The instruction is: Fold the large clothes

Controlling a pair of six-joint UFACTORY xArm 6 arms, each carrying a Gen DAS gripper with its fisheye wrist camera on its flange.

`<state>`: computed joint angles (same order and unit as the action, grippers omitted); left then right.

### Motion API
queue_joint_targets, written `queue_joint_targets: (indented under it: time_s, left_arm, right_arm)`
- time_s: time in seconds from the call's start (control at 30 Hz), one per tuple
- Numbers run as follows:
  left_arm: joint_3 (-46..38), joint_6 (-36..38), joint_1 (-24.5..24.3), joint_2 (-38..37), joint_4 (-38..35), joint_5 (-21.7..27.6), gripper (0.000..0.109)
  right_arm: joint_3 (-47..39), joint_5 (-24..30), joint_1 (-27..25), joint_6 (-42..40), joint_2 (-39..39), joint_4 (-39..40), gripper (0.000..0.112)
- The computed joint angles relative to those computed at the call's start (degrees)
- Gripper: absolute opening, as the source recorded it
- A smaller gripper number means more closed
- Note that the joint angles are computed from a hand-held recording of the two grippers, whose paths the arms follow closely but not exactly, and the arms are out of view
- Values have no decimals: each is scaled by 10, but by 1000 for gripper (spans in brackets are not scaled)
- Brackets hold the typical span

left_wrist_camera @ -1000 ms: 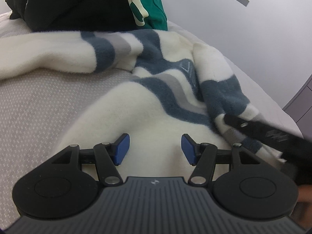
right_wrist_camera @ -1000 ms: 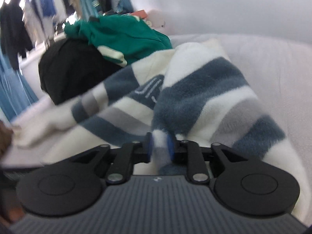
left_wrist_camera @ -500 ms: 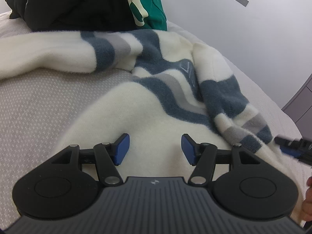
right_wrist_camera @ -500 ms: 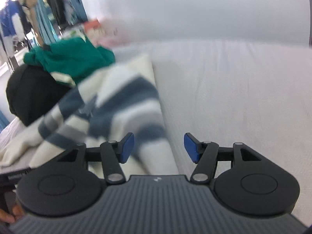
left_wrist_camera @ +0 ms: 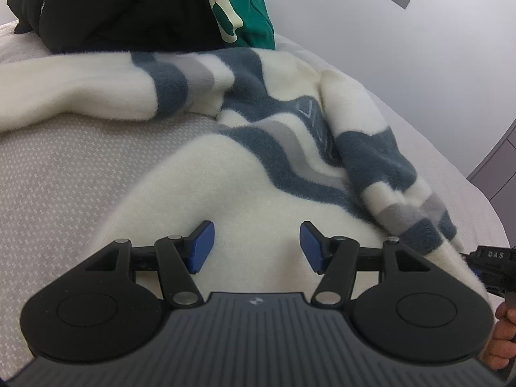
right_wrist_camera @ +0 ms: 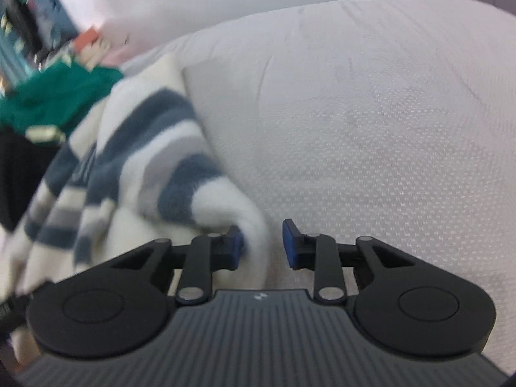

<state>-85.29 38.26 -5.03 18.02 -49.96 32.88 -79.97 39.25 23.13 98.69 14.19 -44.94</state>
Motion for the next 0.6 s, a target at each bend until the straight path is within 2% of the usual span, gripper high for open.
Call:
queue_joint_targets:
  time_s: [0.1,0.13,0.2,0.27,0.4,0.6]
  left_arm:
    - [-1,1,-1,1,0,-1,65]
    - [-2,2,-1,2,-2,-1,65]
    - [-2,3,0,2,-6,0,64]
    - [-5,1,1,4,-8,3,64]
    - [-4,6,2,4,-8,2,65]
    - [-5,4,2,4,-7,3,64]
  right_arm:
    - [-27,11,-2,-3,27,0,26]
    - [-20,-6,-6,26,26,-17,17]
    - [-3,-24,-14,74,13,-38,15]
    - [-5,-6,-8,83,1,-63,14]
    - [-26,81,17,69,-21,-117,14]
    - [-87,302,56,8,-27,-207,13]
